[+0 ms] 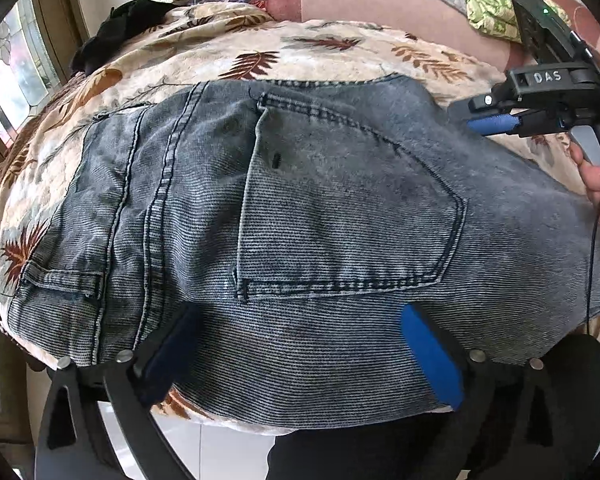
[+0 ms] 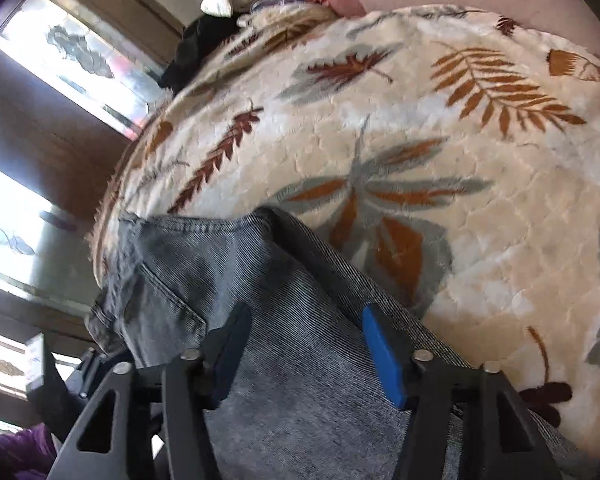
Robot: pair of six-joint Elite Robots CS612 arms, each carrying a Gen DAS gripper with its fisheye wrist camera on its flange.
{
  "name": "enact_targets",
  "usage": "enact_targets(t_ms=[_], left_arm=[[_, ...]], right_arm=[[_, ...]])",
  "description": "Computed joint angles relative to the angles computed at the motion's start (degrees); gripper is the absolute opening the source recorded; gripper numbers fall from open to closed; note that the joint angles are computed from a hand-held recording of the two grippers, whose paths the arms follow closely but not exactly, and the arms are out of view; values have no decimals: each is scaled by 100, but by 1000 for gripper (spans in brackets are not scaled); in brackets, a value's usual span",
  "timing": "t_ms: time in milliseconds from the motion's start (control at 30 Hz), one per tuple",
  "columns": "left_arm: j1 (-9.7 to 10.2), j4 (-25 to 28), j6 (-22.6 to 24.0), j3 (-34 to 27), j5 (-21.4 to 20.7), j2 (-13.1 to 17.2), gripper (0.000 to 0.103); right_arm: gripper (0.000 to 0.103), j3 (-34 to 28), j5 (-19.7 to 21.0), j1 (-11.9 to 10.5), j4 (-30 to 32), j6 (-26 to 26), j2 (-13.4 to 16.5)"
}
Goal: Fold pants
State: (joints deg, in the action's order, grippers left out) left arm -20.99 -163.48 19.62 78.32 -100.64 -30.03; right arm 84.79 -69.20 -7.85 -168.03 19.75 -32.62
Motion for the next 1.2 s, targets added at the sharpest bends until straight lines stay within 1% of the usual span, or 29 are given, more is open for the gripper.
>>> enact_targets(t_ms=[33,67,100,133,167,200,233,300,333,433,467,500,533,567,633,667,733,767,800,833,867,967,1000,1033,1067,1133,1167,1200], left_arm=[[-17,-24,-8,0,53,16,103],[-21,-72,-10,8,74,23,103],[-24,-144,-36,31,79,27,103],[-21,-232,-65,60,63,27,103],[-16,-292,-86,82,38,28,103],[10,-346,-47,116,-3,26,103],[18,-280,76,133,-17,-6,103],[25,33,256,102,-11,-77,103],[29,72,193,57,-12,-89,103],[31,-645,-310,44,190,-84,103],[43,-701,-407,14,146,-91,103],[53,-622,-422,-34,75,-89,103],[55,-431,-398,-76,16,-95,103],[36,-273,-373,-85,70,-102,103],[-30,-9,-291,-79,370,-85,103],[-65,-16,-183,-64,512,-53,103],[-115,-208,51,20,740,-33,103],[-125,-287,84,70,788,-55,103],[-126,-258,65,84,804,-79,103],[-117,-196,21,91,782,-115,103],[-101,-244,-33,115,734,-147,103],[-93,-596,-75,168,654,-198,103],[-100,-635,-27,168,665,-201,103],[-117,-653,39,164,736,-189,103],[-143,-630,117,124,869,-148,103],[-205,-345,163,-106,1217,9,103],[-177,-224,96,-185,1113,55,103],[-138,-224,46,-199,991,66,103]], right_arm=[[49,-62,7,10,225,-77,20],[41,-105,-27,23,385,-131,33],[36,-145,-205,56,495,-188,42],[26,-154,-350,77,488,-200,46],[10,-159,-457,88,477,-195,45],[5,-169,-531,97,500,-220,42],[3,-166,-626,111,512,-264,26],[2,-145,-860,151,414,-309,-1],[2,-144,-966,170,370,-313,-14],[2,-148,-1160,196,194,-212,-52],[2,-172,-1230,200,159,-160,-49],[2,-216,-1267,201,176,-110,-28],[2,-231,-1312,199,185,-63,-13],[2,-267,-1414,203,197,16,22],[0,-307,-1610,206,160,220,101],[0,-301,-1564,178,131,367,130],[1,-167,-1085,72,-115,708,125],[1,-5,-1023,46,-397,912,59],[1,240,-1023,28,-822,1063,-56],[1,451,-1004,19,-1130,1111,-164],[1,634,-988,10,-1326,1102,-269],[1,1297,-1046,7,-1612,1036,-667],[1,1567,-1085,1,-1676,1093,-803],[1,1725,-1116,-3,-1688,1161,-876],[1,1929,-1226,-6,-1682,1257,-966],[1,2261,-1730,34,-1520,1432,-1098],[1,2386,-1918,38,-1465,1558,-1127],[1,2545,-2217,45,-1425,1769,-1149]])
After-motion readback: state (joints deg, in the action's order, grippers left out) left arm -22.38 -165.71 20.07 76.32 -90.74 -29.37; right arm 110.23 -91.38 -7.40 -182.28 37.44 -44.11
